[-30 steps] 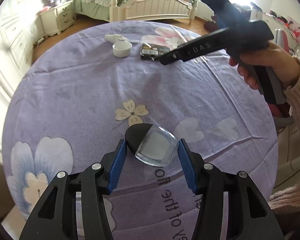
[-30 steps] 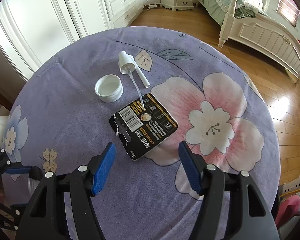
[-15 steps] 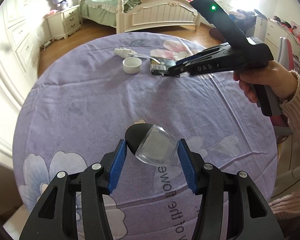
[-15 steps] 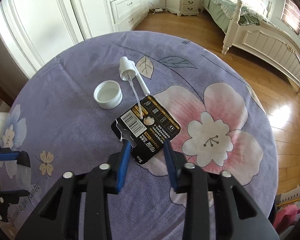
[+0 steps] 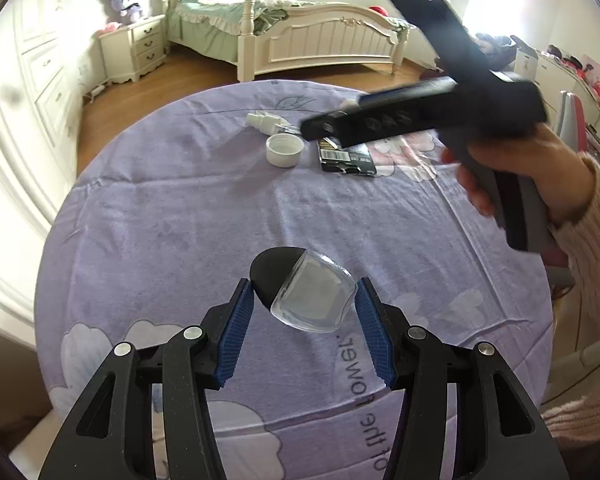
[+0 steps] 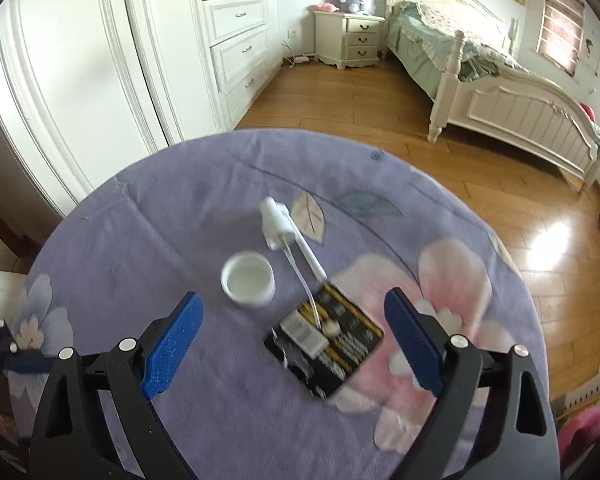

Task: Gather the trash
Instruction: 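Grasp the white spray pump with the right tool, then carry the clear cup and spray pump over the bin and open both tools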

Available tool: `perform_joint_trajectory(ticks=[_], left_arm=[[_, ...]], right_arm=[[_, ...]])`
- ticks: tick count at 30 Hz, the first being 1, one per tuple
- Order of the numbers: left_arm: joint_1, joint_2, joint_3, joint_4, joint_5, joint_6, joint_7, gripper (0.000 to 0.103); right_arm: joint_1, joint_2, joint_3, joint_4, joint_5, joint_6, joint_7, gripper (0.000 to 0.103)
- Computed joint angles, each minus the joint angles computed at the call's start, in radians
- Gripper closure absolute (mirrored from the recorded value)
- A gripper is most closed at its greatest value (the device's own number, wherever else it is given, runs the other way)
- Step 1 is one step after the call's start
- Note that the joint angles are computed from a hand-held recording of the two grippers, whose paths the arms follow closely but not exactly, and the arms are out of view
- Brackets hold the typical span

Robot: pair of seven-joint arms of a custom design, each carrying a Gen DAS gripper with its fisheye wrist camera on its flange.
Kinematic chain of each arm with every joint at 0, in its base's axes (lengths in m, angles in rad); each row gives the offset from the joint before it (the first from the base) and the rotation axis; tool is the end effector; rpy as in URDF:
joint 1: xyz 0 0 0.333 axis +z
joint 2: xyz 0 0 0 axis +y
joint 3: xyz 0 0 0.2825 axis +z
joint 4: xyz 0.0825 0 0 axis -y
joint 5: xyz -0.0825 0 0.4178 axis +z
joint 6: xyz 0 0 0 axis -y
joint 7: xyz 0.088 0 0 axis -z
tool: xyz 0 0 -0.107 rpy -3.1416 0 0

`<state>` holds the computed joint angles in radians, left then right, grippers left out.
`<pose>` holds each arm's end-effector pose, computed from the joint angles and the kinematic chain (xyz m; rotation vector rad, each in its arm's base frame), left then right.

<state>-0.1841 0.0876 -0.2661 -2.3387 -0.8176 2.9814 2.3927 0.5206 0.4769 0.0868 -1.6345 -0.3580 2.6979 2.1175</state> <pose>0.5242 -0.1973 0.2874 -1.4448 2.4064 -0.8497 0.6016 0.4225 0.3612 -2.0890 1.5139 -0.4323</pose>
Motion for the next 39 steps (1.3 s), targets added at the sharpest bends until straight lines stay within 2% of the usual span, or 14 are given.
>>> perform_joint_trajectory(ticks=[4, 5, 6, 7, 12, 18, 25, 26, 29, 30, 34, 37, 38, 39], left_arm=[[0.015, -0.002, -0.002, 0.006, -0.058, -0.015, 0.065, 0.05], [0.017, -0.002, -0.001, 0.007, -0.071, -0.016, 0.077, 0.05], [0.02, -0.001, 0.001, 0.01, -0.09, -0.02, 0.093, 0.05], [0.022, 0.002, 0.003, 0.014, -0.096, -0.022, 0.099, 0.05], [0.03, 0.024, 0.002, 0.036, -0.122, -0.027, 0.126, 0.05], [0.024, 0.026, -0.012, 0.051, -0.144, -0.029, 0.151, 0.05], [-0.003, 0.003, -0.015, 0.041, -0.143, -0.018, 0.156, 0.05], [-0.008, 0.0, -0.014, 0.039, -0.134, -0.018, 0.149, 0.05], [-0.02, 0.0, -0.013, 0.039, -0.107, -0.021, 0.132, 0.05], [-0.022, -0.001, -0.013, 0.037, -0.103, -0.021, 0.131, 0.05], [-0.032, -0.003, -0.014, 0.033, -0.08, -0.008, 0.104, 0.05], [-0.033, -0.009, -0.01, 0.026, -0.064, -0.002, 0.084, 0.05], [-0.035, -0.012, -0.008, 0.022, -0.049, 0.002, 0.07, 0.05], [-0.037, -0.013, -0.005, 0.02, -0.03, 0.004, 0.053, 0.05]], right_arm=[[-0.077, 0.138, 0.091, 0.18, 0.164, -0.135, -0.185, 0.049], [-0.093, 0.147, 0.105, 0.187, 0.209, -0.138, -0.21, 0.076], [-0.085, 0.153, 0.092, 0.197, 0.212, -0.154, -0.222, 0.092], [-0.09, 0.149, 0.095, 0.19, 0.235, -0.154, -0.236, 0.096], [-0.09, 0.084, 0.094, 0.096, 0.287, -0.123, -0.281, 0.096], [-0.119, -0.044, 0.112, -0.067, 0.341, -0.01, -0.296, 0.096], [-0.086, -0.179, 0.09, -0.257, 0.285, -0.044, -0.283, 0.093], [-0.086, -0.199, 0.089, -0.284, 0.281, -0.059, -0.284, 0.089], [-0.08, -0.222, 0.074, -0.311, 0.255, -0.075, -0.258, 0.044], [-0.074, -0.231, 0.061, -0.323, 0.23, -0.046, -0.219, 0.042], [-0.083, -0.191, 0.069, -0.264, 0.232, -0.002, -0.216, 0.042], [-0.08, -0.088, 0.087, -0.132, 0.239, -0.056, -0.272, 0.043], [-0.082, -0.061, 0.093, -0.104, 0.247, -0.075, -0.296, 0.049], [-0.083, -0.033, 0.099, -0.072, 0.256, -0.099, -0.315, 0.068]])
